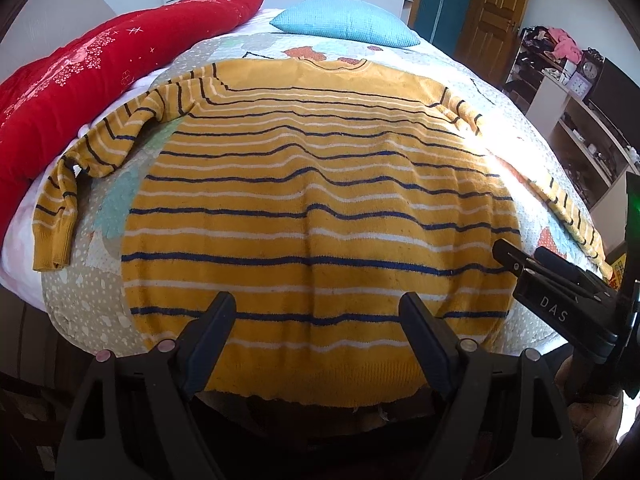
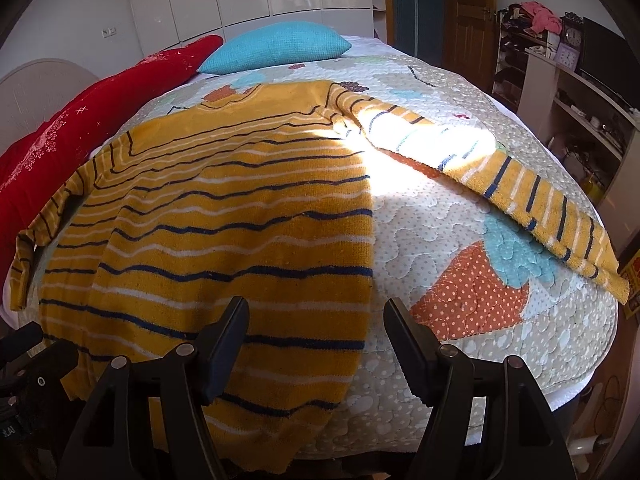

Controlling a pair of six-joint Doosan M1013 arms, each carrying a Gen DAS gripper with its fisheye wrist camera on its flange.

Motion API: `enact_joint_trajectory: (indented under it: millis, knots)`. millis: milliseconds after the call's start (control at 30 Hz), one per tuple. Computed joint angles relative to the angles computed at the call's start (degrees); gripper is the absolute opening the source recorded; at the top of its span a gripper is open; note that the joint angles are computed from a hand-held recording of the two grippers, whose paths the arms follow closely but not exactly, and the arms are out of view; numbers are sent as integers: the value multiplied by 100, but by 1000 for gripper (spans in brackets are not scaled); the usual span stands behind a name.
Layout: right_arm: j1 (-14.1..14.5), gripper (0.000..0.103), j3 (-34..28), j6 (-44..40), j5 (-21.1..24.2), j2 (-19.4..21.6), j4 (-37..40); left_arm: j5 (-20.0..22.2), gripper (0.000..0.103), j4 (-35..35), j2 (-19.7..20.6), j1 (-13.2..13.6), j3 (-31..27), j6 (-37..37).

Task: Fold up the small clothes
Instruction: 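Grasp the sleeve cuff with the right gripper and lift it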

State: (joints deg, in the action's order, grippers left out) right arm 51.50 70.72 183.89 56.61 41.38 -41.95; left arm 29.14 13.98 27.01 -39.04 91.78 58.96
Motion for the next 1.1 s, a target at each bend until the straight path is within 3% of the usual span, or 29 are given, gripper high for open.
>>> enact_joint_trajectory:
  millis: [600, 900, 967, 1100]
  knots:
    - [-10, 75, 22, 72, -162, 9, -23, -62, 83, 331, -50, -18, 43, -238]
    - [-58, 76, 249, 229, -450, -43, 46, 10, 83, 215, 24, -29, 4, -124]
    - [-64, 76, 490, 574, -538, -156, -249, 18, 83, 165, 41, -32, 2, -70]
    - [-96, 76, 1233, 2034, -183, -562, -804, 31, 83, -93, 82, 11, -16, 122]
